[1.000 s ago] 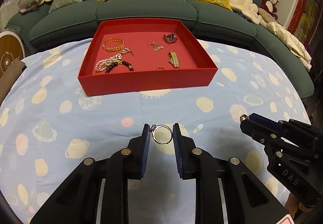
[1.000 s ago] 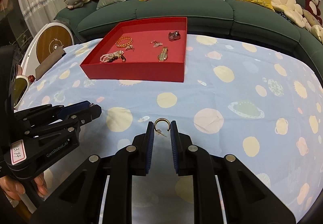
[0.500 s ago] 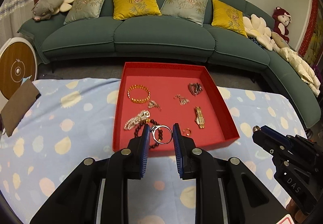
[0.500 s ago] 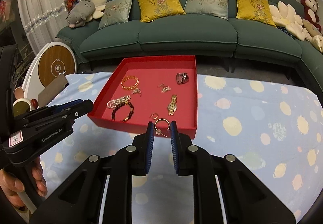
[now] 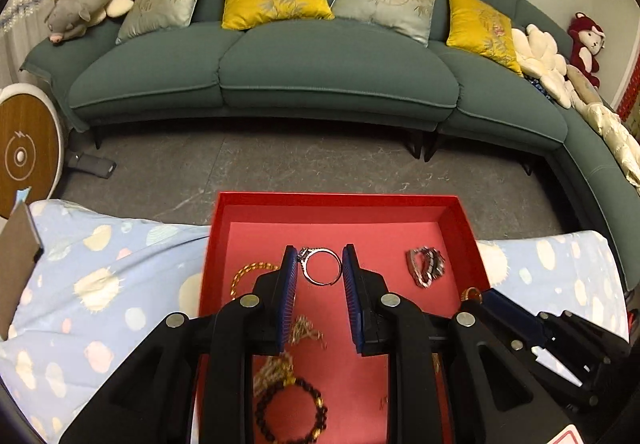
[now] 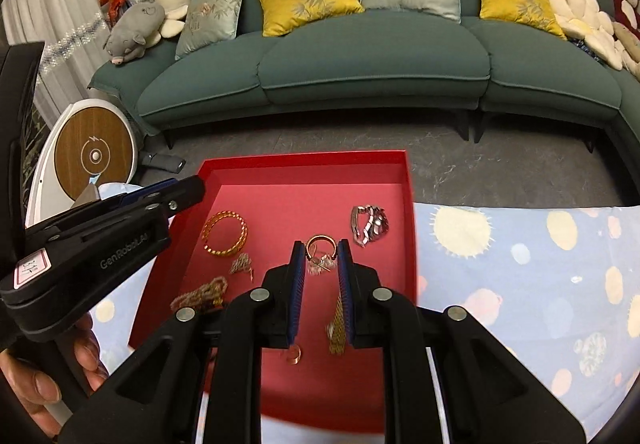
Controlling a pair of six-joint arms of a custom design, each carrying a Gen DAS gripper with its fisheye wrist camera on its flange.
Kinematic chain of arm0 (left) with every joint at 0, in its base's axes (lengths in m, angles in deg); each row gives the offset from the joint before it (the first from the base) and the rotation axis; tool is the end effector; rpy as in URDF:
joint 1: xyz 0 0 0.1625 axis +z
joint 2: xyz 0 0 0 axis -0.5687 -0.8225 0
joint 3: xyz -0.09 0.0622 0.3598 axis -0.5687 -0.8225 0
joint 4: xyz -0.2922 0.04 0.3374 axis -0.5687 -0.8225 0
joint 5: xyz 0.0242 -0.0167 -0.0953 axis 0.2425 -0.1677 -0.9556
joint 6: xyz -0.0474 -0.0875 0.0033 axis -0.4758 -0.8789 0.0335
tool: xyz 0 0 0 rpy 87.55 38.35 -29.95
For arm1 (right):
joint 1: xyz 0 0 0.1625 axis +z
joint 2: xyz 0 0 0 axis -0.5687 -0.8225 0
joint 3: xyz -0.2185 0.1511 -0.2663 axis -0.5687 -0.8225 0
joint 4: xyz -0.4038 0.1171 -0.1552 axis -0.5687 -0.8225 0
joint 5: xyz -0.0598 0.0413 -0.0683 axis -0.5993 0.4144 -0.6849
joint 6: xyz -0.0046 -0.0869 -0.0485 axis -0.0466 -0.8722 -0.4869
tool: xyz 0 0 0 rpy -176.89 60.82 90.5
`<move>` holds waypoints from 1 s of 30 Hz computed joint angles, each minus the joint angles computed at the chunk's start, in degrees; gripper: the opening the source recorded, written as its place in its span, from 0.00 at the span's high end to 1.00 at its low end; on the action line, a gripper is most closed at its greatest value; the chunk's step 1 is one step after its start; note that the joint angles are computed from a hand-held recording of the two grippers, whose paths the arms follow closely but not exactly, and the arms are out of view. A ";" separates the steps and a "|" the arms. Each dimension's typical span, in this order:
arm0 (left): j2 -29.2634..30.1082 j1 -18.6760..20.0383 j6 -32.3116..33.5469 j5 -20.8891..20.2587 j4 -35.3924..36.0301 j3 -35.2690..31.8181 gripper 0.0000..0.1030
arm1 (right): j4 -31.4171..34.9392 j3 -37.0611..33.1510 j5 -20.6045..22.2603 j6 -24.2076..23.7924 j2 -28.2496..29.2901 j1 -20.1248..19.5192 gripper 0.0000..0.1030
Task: Organize jewelry
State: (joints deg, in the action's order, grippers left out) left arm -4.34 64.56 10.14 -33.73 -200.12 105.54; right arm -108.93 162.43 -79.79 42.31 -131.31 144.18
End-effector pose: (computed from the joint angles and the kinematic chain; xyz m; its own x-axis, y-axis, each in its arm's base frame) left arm -0.2869 -0.4064 0.1280 -0.7696 0.0819 -0.6332 0.4421 0.7838 -0.4360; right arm 0.2153 -0.3650 0.1857 -0.8319 -0.1518 0.5337 -0.4430 0.7610 -0.4739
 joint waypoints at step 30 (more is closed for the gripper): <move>-10.03 -4.61 -13.76 7.69 18.54 5.00 0.40 | -4.19 3.01 2.03 -0.59 -5.49 -0.79 0.71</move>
